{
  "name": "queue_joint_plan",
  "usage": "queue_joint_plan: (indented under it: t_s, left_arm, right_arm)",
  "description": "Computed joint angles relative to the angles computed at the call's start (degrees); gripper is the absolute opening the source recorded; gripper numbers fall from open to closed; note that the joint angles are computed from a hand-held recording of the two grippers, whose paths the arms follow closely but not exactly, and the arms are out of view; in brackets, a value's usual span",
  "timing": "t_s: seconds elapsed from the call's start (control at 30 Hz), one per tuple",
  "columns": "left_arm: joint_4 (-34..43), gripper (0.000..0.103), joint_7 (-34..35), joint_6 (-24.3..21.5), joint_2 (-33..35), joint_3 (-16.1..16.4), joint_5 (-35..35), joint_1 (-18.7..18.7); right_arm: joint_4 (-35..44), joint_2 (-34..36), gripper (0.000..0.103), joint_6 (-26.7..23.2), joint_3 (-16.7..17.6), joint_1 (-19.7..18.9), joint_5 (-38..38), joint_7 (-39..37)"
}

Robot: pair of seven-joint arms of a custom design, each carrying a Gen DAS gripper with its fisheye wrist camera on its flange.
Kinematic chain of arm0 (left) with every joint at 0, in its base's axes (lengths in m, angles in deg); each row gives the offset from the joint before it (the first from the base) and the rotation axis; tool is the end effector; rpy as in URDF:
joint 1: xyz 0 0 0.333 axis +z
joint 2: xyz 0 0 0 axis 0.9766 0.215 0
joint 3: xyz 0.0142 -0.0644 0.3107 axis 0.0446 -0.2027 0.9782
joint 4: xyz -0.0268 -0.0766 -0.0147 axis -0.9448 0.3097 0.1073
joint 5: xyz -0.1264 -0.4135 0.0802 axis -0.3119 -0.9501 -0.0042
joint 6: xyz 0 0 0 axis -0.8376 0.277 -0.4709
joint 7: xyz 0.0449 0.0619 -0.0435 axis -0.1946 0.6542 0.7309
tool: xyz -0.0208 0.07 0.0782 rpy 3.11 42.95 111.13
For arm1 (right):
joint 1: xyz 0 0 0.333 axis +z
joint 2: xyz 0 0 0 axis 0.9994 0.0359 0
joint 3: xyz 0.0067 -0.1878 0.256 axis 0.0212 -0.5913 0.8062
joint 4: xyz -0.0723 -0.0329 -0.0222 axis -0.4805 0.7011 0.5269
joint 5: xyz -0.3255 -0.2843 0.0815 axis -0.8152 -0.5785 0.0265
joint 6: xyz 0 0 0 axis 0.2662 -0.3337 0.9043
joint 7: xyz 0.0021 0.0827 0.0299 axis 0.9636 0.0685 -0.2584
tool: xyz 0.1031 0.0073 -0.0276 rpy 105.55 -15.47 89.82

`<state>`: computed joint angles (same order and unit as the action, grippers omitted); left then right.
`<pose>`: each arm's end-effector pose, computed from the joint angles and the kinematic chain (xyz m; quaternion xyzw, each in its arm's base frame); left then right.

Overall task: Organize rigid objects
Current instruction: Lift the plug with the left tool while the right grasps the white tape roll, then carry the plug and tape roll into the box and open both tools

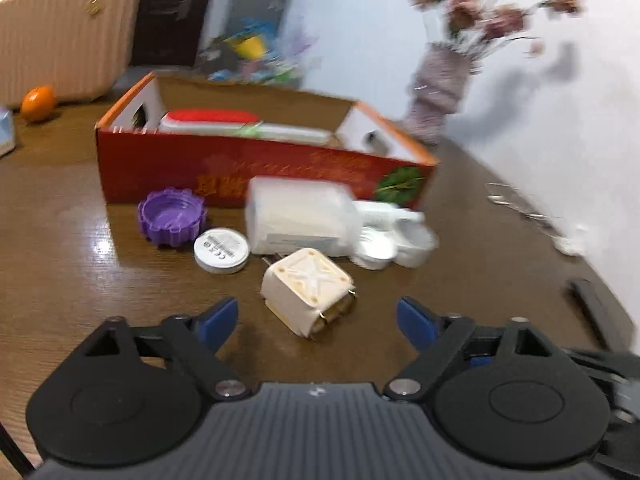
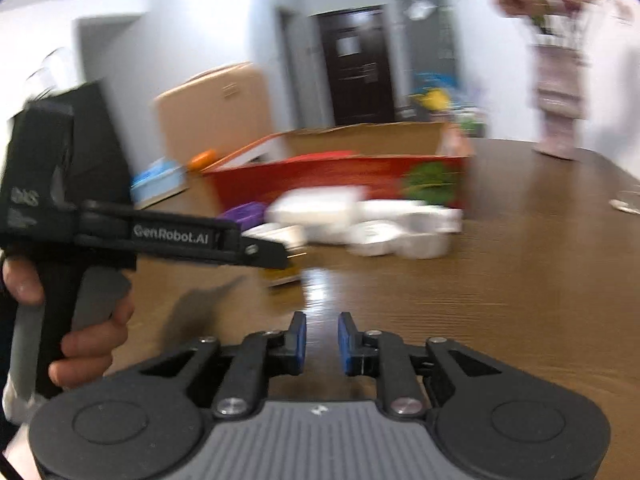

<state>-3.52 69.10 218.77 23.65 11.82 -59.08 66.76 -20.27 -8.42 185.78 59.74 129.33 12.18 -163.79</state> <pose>0.7336 -0.3288 0.4011 -0.4725 0.7726 -0.4135 0.0943 0.5816 0.4990 0.3904 -0.5828 0.6538 -0.2830 0.3910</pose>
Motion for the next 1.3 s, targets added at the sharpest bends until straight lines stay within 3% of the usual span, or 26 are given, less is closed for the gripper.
queue_joint_plan:
  t_s: [0.03, 0.07, 0.1, 0.23, 0.27, 0.33, 0.4, 0.53, 0.6, 0.77, 0.8, 0.83, 0.97, 1.07, 1.13, 1.2, 1.3]
  left_arm:
    - [2.15, 0.089, -6.09, -1.76, 0.97, 4.38, 3.50, -3.69]
    - [3.44, 0.090, -9.42, -1.83, 1.82, 6.76, 5.09, -5.88]
    - [3.49, 0.090, -11.98, 0.36, 2.28, 8.13, 6.76, -7.34]
    - [4.98, 0.086, -26.21, 4.37, 4.35, 19.56, 16.99, -16.75]
    - [4.41, 0.081, -28.46, 5.60, 4.33, 21.50, 18.84, -18.22]
    - [1.53, 0.051, -29.36, 8.79, 3.13, 22.21, 21.50, -18.65]
    - [-2.77, 0.040, -29.14, 11.87, 0.81, 22.17, 23.98, -18.19]
    - [-7.92, 0.040, -26.07, 13.40, -2.69, 18.67, 24.45, -13.94]
    - [-8.48, 0.041, -22.96, 13.94, -2.89, 15.24, 23.82, -10.81]
    - [-7.52, 0.048, -20.80, 13.73, -2.14, 12.58, 20.90, -8.52]
    - [-7.50, 0.047, -19.91, 13.71, -2.08, 11.37, 20.20, -7.55]
    - [-7.83, 0.040, -18.47, 13.92, -2.15, 9.48, 19.36, -6.02]
    - [-8.47, 0.039, -14.68, 14.46, -2.27, 5.81, 16.33, -3.14]
    - [-10.16, 0.039, -13.74, 15.30, -3.49, 7.28, 15.77, -4.42]
    - [-12.96, 0.039, -11.68, 17.43, -5.01, 6.03, 15.55, -3.49]
    - [-16.75, 0.039, -7.54, 21.31, -6.58, 0.86, 15.20, 0.64]
    - [-19.33, 0.039, -4.04, 22.57, -7.85, -6.50, 14.64, 6.62]
  right_arm:
    - [-2.04, -1.64, 0.024, -2.03, -0.77, 0.88, -1.12, 2.81]
    - [-3.61, -2.87, 0.027, -3.36, -0.80, 1.08, -2.00, 4.57]
    - [-5.34, -4.17, 0.032, -4.72, -0.59, 1.03, -2.76, 6.28]
    - [-8.69, -6.47, 0.033, -7.83, 1.68, -1.14, -2.66, 8.02]
    - [-8.87, -6.55, 0.034, -7.96, 2.16, -1.74, -2.53, 7.93]
    - [-7.99, -5.97, 0.040, -8.22, 2.66, -2.62, -2.49, 7.23]
    - [-6.88, -5.05, 0.042, -7.97, 2.59, -3.44, -2.80, 6.50]
    - [-2.83, -2.06, 0.043, -5.73, 1.81, -5.22, -2.38, 3.28]
    - [0.65, 0.76, 0.043, -3.27, 1.30, -6.51, 0.10, -0.10]
    - [12.27, 9.16, 0.046, -2.71, 0.32, -8.41, 9.64, -11.45]
    - [13.90, 10.38, 0.046, -2.59, 0.19, -8.66, 11.34, -13.12]
    - [15.41, 11.54, 0.045, -2.79, 0.07, -8.79, 12.99, -14.75]
    - [14.34, 11.63, 0.042, -0.08, -3.92, -6.35, 14.01, -10.76]
    - [10.63, 9.22, 0.042, 0.29, -6.90, -3.53, 12.71, -6.10]
    - [7.20, 6.58, 0.042, -1.31, -8.01, -1.36, 9.85, -2.97]
    - [3.23, 3.45, 0.042, -2.77, -7.98, 0.26, 6.03, 1.04]
    - [-1.13, -0.03, 0.042, -3.71, -6.25, 0.63, 2.50, 4.21]
